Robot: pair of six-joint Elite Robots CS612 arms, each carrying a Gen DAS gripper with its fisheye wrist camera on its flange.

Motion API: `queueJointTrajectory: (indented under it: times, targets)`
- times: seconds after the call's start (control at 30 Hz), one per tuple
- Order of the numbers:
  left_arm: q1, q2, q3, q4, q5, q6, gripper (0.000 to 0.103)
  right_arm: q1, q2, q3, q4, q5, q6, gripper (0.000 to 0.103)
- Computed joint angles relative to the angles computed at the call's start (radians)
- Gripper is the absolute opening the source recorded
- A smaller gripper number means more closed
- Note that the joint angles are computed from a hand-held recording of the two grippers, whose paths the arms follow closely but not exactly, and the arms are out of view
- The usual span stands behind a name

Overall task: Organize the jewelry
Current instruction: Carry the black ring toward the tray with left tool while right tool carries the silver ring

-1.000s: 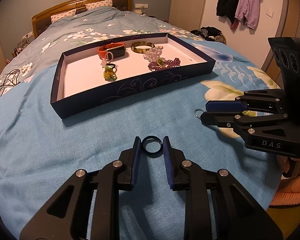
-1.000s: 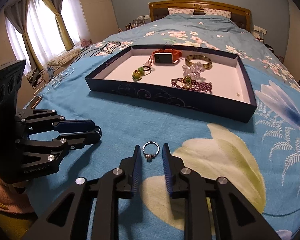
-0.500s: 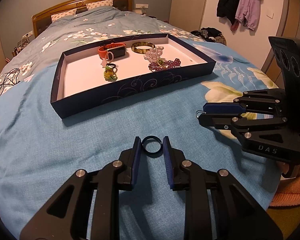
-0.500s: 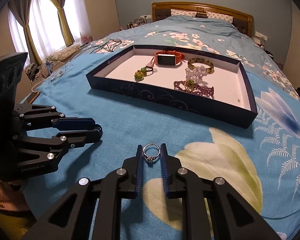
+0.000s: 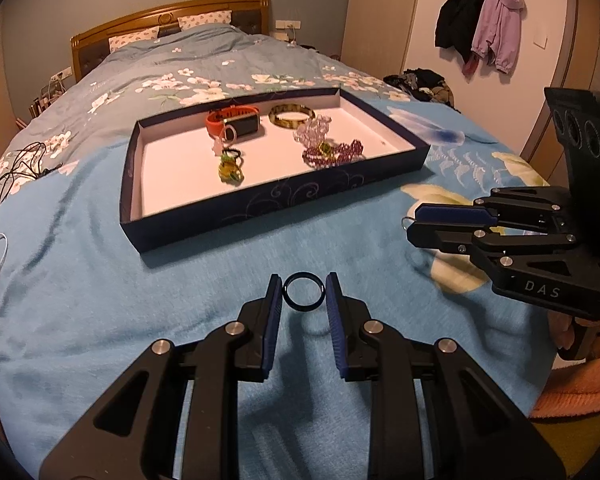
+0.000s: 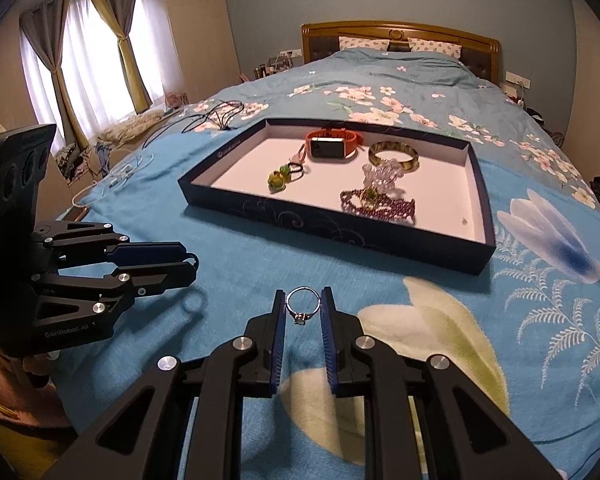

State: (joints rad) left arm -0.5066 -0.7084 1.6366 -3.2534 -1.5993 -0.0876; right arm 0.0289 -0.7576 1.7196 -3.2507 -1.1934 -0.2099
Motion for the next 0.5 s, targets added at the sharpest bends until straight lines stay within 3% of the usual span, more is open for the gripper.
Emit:
queueJointTrajectory:
  times: [0.5]
  targets:
    - [0.0,-0.003,-0.009,-0.055,0.016,-0.013,0.022,-0.013,0.0,-0.001,-0.076,0.041,0.054,0.015]
